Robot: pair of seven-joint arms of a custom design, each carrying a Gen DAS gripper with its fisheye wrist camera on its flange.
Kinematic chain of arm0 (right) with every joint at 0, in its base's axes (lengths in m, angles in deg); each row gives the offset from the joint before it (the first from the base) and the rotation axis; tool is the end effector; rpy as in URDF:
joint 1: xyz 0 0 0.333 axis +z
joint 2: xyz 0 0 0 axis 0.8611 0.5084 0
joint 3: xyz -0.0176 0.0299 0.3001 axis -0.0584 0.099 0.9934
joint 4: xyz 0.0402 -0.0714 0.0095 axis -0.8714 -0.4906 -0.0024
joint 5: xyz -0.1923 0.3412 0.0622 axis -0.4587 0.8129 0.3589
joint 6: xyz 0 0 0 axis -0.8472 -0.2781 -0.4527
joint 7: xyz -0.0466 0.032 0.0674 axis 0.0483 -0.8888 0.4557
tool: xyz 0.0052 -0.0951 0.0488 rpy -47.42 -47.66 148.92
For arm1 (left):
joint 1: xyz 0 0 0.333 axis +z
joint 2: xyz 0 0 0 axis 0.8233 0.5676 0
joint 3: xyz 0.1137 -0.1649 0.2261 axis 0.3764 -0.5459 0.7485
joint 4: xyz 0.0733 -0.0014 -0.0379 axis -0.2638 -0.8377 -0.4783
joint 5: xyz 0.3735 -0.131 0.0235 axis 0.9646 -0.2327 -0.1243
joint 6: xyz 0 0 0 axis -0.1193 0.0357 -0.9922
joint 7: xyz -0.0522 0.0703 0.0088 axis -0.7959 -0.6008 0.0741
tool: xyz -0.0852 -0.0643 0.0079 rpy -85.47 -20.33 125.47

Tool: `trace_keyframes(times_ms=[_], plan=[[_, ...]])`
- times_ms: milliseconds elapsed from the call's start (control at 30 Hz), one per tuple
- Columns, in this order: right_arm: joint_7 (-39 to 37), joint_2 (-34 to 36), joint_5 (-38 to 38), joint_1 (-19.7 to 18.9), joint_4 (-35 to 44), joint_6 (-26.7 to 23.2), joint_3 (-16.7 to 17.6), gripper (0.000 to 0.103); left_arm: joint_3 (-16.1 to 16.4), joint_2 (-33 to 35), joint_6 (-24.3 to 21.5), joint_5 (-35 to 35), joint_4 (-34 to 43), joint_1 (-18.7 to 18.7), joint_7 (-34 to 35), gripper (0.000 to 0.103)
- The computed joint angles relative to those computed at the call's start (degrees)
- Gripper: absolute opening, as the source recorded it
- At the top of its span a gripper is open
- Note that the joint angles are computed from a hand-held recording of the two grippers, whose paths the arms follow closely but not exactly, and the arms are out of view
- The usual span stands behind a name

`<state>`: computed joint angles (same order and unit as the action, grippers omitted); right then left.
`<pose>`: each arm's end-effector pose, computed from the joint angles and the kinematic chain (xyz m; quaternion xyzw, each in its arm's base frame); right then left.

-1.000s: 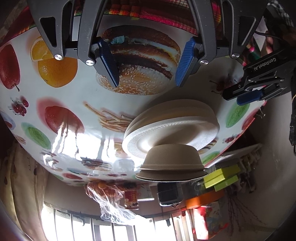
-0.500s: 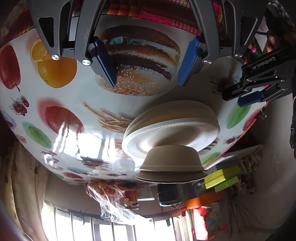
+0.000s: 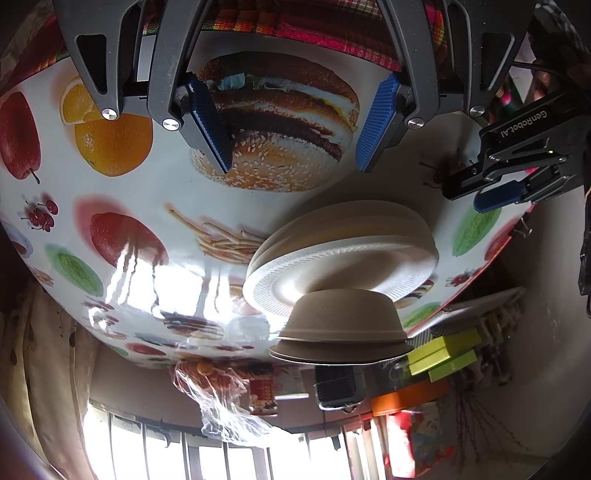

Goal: Organize plates and bowls

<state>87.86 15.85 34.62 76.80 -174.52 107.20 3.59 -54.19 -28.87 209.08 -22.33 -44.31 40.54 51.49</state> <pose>0.6047 0.2106 0.4613 -0.7377 0.5801 -0.1666 0.3026 0.5841 -0.2710 0.4208 -0.6544 0.6704 -0.2622 0.2313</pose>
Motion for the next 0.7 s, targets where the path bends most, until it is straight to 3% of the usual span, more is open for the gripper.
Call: trace_keyframes(times_ms=[700], plan=[[-0.05,-0.01,0.02,0.03,-0.06,0.02,-0.04,0.071,0.04,0.11,-0.32,0.04,0.26,-0.13,0.30,0.058]])
